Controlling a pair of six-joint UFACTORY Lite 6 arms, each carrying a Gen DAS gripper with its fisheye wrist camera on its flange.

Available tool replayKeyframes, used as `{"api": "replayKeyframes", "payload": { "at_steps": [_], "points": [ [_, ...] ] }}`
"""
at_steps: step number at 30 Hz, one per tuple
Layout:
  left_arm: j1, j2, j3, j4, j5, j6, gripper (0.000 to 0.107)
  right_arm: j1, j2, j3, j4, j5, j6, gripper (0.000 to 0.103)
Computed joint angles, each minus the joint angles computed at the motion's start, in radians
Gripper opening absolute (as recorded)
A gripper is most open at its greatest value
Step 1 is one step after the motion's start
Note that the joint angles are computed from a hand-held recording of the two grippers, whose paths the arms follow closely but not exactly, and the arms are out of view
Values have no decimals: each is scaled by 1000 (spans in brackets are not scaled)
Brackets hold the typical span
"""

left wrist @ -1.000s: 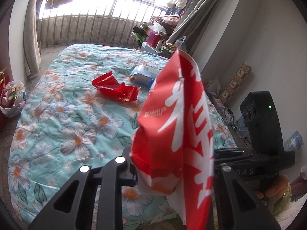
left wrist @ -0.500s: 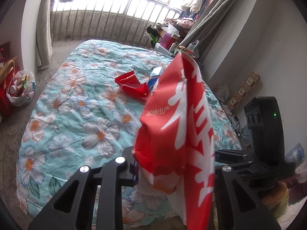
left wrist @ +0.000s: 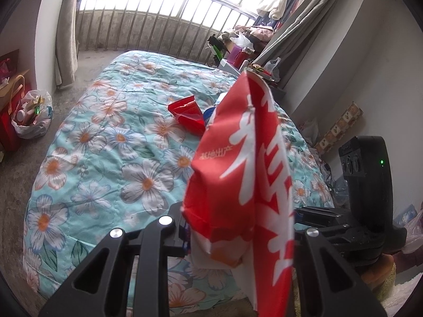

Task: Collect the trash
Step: 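Hold the bag in the left tool and bottle in the right tool, turning from the bed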

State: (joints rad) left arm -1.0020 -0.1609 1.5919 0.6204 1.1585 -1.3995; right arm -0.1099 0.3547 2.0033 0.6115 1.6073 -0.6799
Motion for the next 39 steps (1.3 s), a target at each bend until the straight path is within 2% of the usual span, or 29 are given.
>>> {"api": "replayKeyframes", "payload": {
  "at_steps": [13, 21, 31, 39],
  "points": [
    [-2, -11, -16, 4, 2, -21, 25, 2, -6, -3, 6, 5, -4, 56],
    [-27, 13, 28, 24, 72, -45, 25, 28, -2, 2, 19, 0, -17, 56],
    [5, 29, 61, -8, 105, -71, 25, 27, 60, 47, 64, 28, -35, 56],
    [40, 74, 122, -38, 148, -98, 25, 5, 43, 9, 94, 37, -98, 56]
  ]
}}
